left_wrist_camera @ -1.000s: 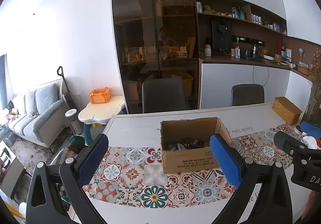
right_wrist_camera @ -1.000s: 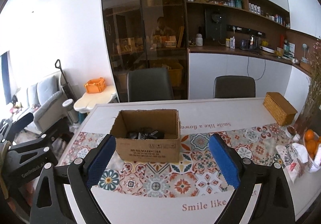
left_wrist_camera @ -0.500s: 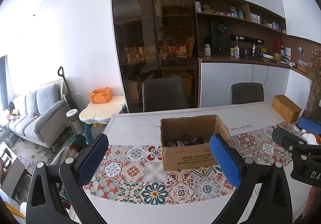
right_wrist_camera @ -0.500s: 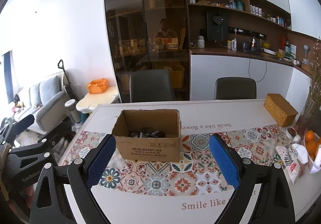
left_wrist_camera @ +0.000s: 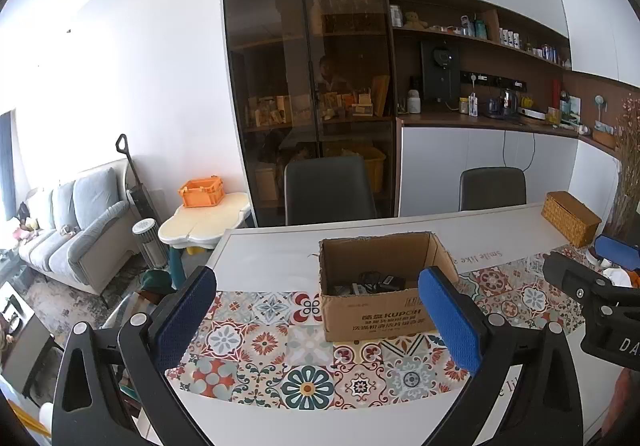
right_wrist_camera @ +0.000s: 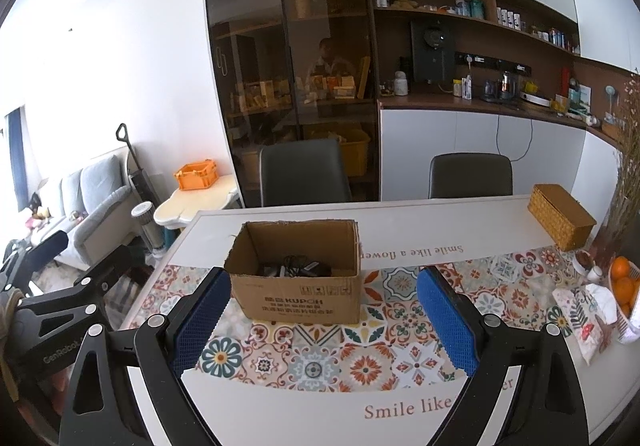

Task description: Organize rigid objects

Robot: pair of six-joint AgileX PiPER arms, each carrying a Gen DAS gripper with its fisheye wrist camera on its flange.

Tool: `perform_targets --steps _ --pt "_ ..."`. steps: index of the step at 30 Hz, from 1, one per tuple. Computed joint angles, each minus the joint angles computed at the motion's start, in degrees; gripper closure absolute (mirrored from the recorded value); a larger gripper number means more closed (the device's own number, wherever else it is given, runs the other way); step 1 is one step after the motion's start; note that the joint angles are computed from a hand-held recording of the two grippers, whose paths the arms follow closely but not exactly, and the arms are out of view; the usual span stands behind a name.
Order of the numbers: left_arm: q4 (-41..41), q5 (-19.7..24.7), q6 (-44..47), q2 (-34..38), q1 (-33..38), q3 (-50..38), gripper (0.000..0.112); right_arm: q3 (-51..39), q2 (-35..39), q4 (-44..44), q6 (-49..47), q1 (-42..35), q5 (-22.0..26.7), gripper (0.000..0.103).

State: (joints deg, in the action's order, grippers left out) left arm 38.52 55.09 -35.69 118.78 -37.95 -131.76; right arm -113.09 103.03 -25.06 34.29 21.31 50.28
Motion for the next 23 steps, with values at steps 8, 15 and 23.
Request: perform_targets --steps 8,15,23 --pt "-0.3 0.9 0.3 0.9 0.0 -1.7 0.009 -0.7 0.5 0.0 -0.3 -0.1 0.1 0.009" --pt "-0.4 1.0 0.3 1.1 0.0 -2.1 0.009 -1.3 0.7 0.5 -0.9 -0.2 0.4 0.009" --pt "-0.6 1.5 0.6 1.4 -0.1 -3.0 0.009 -1.4 0.9 0.4 -0.7 -0.1 0.3 0.009"
